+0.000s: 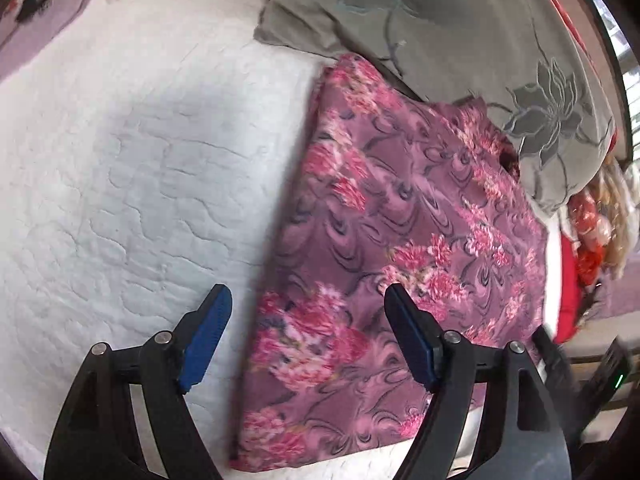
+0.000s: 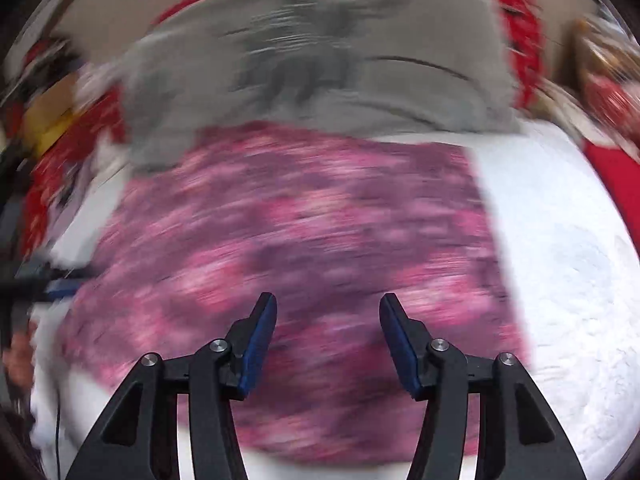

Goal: Fold small clothes
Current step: 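Grasp the shirt side with the left gripper while the right gripper grasps it too, fold inward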

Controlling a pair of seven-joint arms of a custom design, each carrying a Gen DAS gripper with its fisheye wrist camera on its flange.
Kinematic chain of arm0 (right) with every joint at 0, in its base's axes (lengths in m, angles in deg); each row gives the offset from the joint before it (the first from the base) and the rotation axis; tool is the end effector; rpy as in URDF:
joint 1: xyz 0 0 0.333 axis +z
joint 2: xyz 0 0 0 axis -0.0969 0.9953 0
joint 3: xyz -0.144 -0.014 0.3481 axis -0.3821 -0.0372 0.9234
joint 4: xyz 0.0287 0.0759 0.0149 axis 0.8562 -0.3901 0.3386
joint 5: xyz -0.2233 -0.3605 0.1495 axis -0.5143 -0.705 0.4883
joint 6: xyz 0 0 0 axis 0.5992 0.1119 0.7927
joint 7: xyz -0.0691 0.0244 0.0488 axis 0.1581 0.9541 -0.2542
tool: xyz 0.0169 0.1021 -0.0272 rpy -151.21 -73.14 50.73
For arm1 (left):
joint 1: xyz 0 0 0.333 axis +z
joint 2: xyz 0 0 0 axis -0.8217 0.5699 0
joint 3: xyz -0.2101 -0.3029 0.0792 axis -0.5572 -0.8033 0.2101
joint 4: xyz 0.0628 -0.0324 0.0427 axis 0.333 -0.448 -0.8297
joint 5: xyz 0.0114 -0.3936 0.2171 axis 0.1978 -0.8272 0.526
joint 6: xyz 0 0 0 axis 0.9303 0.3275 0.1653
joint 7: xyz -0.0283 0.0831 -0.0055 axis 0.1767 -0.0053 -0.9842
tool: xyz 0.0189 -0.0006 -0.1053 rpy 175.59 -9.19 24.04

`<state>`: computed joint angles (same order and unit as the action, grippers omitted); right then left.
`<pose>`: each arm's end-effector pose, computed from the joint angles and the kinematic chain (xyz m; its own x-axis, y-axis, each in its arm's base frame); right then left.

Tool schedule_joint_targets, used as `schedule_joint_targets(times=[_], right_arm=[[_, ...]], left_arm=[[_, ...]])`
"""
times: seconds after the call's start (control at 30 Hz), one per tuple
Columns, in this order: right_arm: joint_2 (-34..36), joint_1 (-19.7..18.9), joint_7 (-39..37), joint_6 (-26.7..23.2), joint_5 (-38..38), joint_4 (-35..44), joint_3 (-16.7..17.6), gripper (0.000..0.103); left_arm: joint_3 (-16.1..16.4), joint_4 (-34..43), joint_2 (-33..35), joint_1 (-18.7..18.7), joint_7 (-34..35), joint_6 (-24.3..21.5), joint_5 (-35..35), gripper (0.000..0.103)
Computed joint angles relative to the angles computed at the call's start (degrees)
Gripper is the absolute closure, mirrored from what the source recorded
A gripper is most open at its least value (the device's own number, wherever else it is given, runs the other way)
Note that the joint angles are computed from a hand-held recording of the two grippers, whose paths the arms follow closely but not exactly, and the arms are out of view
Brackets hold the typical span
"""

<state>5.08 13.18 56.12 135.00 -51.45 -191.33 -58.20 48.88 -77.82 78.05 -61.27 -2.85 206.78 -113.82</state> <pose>0.4635 0.2020 0.4905 0.0706 -0.9836 -0.1660 -0.8071 0.0414 -0.5890 0.5861 -0.1540 0.4410 0.1317 -0.9173 0.3759 -0.9504 -0.2247 -0.2153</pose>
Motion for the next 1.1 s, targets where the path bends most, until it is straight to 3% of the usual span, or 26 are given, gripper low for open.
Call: schedule_joint_targets(times=[0.07,0.17,0.23,0.33,0.47,0.6,0.73,0.8,0.83,0.87,1.1], right_arm=[[0.8,6.4,-7.1,-0.1,5.3,0.8,-2.2,0.047],[3.2,12.9,-17.2,-1.1,10.5,3.2,-2.0,0.046],[5.2,14.6,-22.0,-1.3,9.9,4.8,0.4,0.046],[8.1,13.3,-21.8,-0.1,1.6,6.9,6.0,0.042],[11.3,10.8,-12.4,-0.2,-16.1,9.5,11.6,0.041],[14.0,7.5,16.2,-4.1,-50.8,13.8,15.9,0.025],[17.2,10.8,26.5,-10.6,-59.9,18.3,13.7,0.026],[18.2,12.6,28.9,-13.2,-63.1,19.5,12.7,0.043],[19.3,13.2,27.9,-13.7,-63.1,20.4,11.9,0.072],[19.6,13.8,26.0,-14.2,-61.7,20.8,11.2,0.094],[14.4,12.9,37.5,-9.7,-69.3,17.8,8.5,0.093]], left_arm=[[0.7,0.7,0.1,0.7,2.5,-1.0,-4.4,0.024],[1.5,2.4,1.0,2.1,5.0,-3.6,-7.5,0.024],[1.7,2.4,1.1,2.7,6.4,-4.4,-8.5,0.024],[2.0,3.9,2.1,3.5,7.5,-6.1,-7.7,0.024],[2.0,5.1,2.9,4.3,8.8,-7.7,-7.4,0.024],[2.1,5.7,3.1,4.9,10.6,-9.8,-6.9,0.024],[1.8,8.3,4.9,5.0,12.2,-12.6,-7.1,0.024],[1.5,9.6,5.9,5.3,13.9,-14.1,-9.3,0.024],[1.4,10.8,6.8,5.4,14.6,-15.4,-10.1,0.024],[1.2,12.0,7.7,5.5,14.7,-16.5,-10.5,0.024],[-0.5,18.9,13.3,3.6,13.3,-19.1,-8.6,0.024]])
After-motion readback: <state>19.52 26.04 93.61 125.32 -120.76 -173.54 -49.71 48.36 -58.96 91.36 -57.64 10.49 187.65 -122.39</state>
